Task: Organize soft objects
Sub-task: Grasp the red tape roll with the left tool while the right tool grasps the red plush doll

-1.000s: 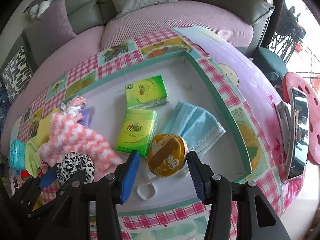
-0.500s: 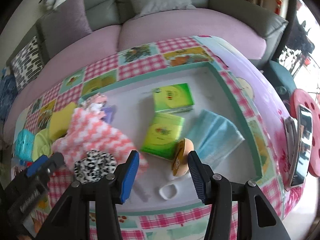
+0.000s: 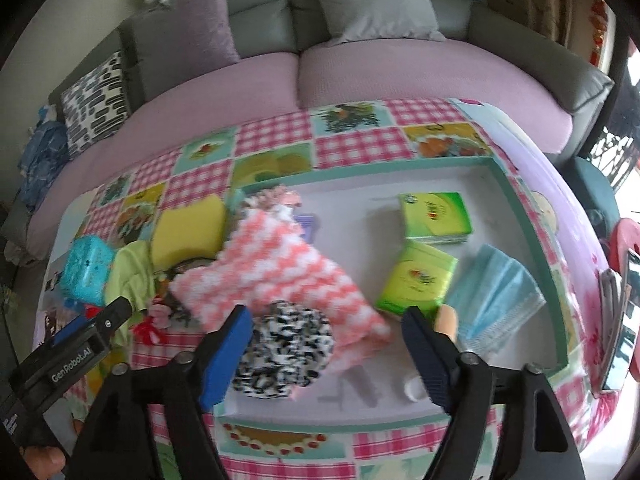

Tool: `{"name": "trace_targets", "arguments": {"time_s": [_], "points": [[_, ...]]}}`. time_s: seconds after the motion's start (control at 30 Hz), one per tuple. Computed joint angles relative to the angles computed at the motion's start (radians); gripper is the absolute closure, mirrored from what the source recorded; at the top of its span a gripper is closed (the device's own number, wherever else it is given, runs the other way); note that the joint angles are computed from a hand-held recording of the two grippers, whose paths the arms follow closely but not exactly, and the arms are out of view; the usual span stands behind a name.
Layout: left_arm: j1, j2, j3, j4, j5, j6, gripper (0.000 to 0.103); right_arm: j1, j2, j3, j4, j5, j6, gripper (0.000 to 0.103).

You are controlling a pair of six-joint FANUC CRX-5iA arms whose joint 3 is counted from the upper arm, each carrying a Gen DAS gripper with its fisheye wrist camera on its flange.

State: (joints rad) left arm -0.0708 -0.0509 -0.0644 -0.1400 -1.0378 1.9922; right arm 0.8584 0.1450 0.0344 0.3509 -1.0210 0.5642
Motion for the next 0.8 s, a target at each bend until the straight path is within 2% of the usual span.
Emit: {"name": "trace_targets", "arguments": {"time_s": [0.13,0.33,0.7,0.8], "points": [[0.014,-0.026,-0.008,-0.015,0.004,0.011,0.015,0.016,0.013,0.015,-0.002,0.009,0.016,0.007],[0.063,-0.085,-0.033,-0.028,0.014,0.027,0.015,0.04,0.014,0.007,0.034,0.042,-0.013,0.004],[0.182,-0.166,-0.074,-0.115,-0.026,0.148,0.015,0.081,0.062,0.051,0.015,0.067,0.032,0.0],[0.223,-0.19,-0.1,-0.113,-0.019,0.159,0.005,0.091,0.079,0.071,0.002,0.071,0.042,0.0]]}}
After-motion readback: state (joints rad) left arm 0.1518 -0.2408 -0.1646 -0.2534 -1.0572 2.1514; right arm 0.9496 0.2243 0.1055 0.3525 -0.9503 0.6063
